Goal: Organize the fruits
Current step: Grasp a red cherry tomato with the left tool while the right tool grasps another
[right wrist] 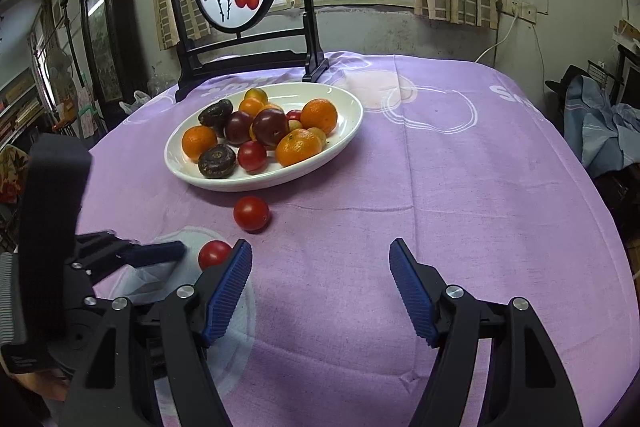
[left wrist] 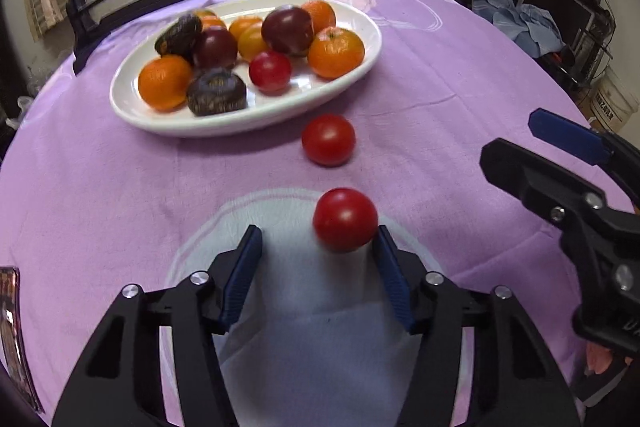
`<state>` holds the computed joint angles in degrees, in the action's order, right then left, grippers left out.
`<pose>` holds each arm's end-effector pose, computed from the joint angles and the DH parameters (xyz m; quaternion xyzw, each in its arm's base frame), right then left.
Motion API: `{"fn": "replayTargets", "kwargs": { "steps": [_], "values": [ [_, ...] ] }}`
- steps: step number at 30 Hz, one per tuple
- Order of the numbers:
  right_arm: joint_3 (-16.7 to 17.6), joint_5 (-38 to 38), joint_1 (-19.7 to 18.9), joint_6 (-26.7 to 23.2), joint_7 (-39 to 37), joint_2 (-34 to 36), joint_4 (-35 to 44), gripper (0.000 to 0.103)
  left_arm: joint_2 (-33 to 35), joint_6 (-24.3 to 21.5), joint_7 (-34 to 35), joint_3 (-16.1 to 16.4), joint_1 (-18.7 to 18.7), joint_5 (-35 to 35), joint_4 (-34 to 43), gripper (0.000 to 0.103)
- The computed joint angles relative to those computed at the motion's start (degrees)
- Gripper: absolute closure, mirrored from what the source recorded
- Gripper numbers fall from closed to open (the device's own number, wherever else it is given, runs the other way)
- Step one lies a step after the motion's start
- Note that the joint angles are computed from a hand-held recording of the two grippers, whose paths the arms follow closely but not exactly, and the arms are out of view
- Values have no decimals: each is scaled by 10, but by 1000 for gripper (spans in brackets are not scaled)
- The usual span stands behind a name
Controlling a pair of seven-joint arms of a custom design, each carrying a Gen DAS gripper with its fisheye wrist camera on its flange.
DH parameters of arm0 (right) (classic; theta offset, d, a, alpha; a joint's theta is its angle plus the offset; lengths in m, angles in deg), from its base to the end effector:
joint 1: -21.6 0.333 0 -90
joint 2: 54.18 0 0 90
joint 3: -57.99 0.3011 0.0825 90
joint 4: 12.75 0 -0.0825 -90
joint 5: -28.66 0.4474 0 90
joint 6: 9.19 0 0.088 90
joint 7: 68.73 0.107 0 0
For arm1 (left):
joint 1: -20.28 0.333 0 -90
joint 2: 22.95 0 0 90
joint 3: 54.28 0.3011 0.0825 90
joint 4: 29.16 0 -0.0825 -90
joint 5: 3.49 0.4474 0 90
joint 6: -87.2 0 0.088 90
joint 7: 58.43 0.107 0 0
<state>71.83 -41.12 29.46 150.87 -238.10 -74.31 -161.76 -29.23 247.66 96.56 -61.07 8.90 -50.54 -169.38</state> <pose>0.4379 0.2151 0.3497 -0.5431 0.7312 -0.2953 0.2883 0.5283 -0.1365 0.3230 -0.3873 0.8722 -0.2736 0.1200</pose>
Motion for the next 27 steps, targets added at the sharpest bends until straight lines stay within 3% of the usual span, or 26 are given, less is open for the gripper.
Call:
{"fn": "replayTargets", "kwargs": {
  "steps": [2,11,27],
  "values": [
    [3,-11,-3,-1,14,-1,0,31,-1,-14,27,4,-2,-17,4,73],
    [-9,26,15,-7,-42,28,19,31,-20,-58,52,23,20,-40,8,73],
    [-54,159,71,-30,-261,171,143,31,-7,-106,82,35,58,-86,32,73]
  ]
}}
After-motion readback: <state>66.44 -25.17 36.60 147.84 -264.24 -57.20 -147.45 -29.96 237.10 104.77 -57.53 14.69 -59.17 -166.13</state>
